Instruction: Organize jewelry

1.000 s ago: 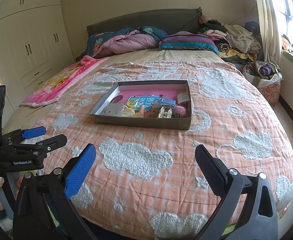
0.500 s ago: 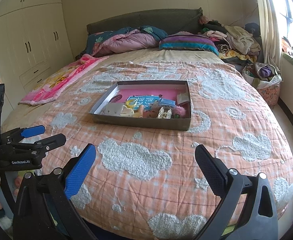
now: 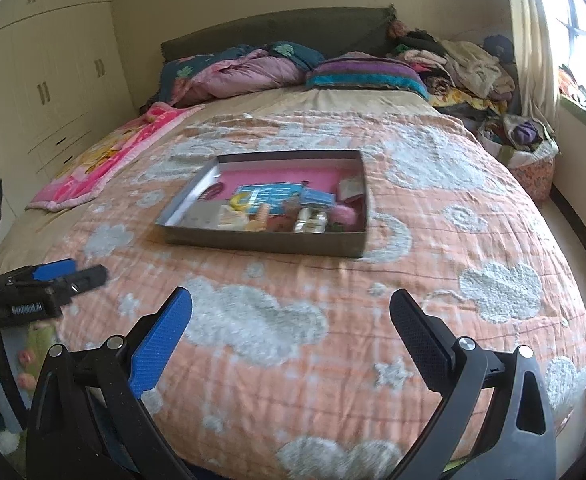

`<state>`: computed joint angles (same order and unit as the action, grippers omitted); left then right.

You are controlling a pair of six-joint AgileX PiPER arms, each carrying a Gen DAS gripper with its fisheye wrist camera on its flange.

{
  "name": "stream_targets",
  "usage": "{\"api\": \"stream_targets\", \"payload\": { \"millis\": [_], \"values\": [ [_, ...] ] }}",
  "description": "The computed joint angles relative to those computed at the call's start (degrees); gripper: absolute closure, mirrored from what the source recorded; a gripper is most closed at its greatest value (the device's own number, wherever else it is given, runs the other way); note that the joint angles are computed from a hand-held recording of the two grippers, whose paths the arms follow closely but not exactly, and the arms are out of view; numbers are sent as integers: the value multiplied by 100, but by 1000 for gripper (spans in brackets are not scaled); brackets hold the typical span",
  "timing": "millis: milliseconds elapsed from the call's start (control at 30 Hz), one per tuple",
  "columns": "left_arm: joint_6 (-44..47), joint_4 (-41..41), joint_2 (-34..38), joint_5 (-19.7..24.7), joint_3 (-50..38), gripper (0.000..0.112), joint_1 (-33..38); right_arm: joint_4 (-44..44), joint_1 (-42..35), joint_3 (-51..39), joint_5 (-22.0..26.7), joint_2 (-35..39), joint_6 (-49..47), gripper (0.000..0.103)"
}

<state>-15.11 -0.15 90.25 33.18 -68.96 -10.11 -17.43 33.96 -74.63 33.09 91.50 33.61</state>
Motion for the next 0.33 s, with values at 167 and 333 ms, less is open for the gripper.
{"api": "stream_targets", "payload": {
  "millis": [167, 333],
  "values": [
    [-889, 957, 1122, 108, -923, 19, 988, 254, -1418, -433, -188, 761, -614, 4],
    [-1523, 1827, 2856, 830, -2891, 19, 1952, -283, -2863, -2280, 791, 2646, -812, 4]
  ]
}}
